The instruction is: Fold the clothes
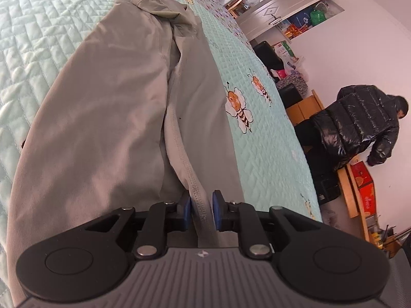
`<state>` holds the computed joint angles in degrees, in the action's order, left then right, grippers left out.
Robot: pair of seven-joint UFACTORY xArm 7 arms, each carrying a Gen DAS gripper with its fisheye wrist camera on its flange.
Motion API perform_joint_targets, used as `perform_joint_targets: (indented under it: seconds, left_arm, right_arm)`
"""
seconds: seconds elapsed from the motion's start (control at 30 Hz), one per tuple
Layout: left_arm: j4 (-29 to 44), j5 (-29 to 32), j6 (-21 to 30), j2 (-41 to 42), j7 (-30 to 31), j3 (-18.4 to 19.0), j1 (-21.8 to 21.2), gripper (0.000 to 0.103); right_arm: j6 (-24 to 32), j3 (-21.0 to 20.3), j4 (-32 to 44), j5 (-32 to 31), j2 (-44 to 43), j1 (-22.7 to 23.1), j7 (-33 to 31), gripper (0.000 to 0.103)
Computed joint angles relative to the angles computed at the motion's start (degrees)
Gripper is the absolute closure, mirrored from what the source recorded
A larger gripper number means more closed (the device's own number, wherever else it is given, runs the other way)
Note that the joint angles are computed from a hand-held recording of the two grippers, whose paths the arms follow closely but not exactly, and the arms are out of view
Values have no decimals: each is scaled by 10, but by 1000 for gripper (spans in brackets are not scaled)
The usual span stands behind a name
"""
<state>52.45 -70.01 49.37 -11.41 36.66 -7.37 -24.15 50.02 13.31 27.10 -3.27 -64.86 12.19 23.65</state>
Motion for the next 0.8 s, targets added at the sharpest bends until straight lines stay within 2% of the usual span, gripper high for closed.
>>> perform_joint_targets:
  seconds: [0.17, 0.2, 0.27, 0.3, 0.37, 0.57, 0.63, 0.77, 0.8]
  left_arm:
    - [6, -38, 36, 12, 16, 10, 7, 83]
    - [6, -46, 44, 14, 19, 11, 10, 83]
    - [7, -60, 57, 18, 25, 12, 15, 81]
    - [7, -67, 63, 20, 28, 12, 17, 79]
    - [8, -71, 60, 24, 20, 9, 22, 68]
    - [-10, -116, 17, 14, -26, 6, 32, 66]
    - [-9, -97, 3, 7, -30, 2, 31, 67]
    - [13, -10, -27, 7, -43, -14, 18, 67]
    - [18, -4, -25, 12, -47, -13, 14, 67]
  right_arm:
    - [-18, 12, 11, -31, 67, -23, -8, 51]
    - [-17, 16, 11, -40, 73, -26, -9, 56]
    - [-19, 16, 5, -49, 77, -28, -8, 88]
    - [-20, 13, 0, -48, 72, -28, -3, 93]
    - [-26, 6, -12, -47, 59, -29, 6, 98]
    - [-36, -41, -34, -3, 17, -40, 44, 100]
    - [-39, -53, -40, 17, 0, -43, 59, 100]
    - [-50, -62, -56, 40, -40, -45, 74, 100]
    - [-53, -63, -59, 44, -47, -45, 75, 100]
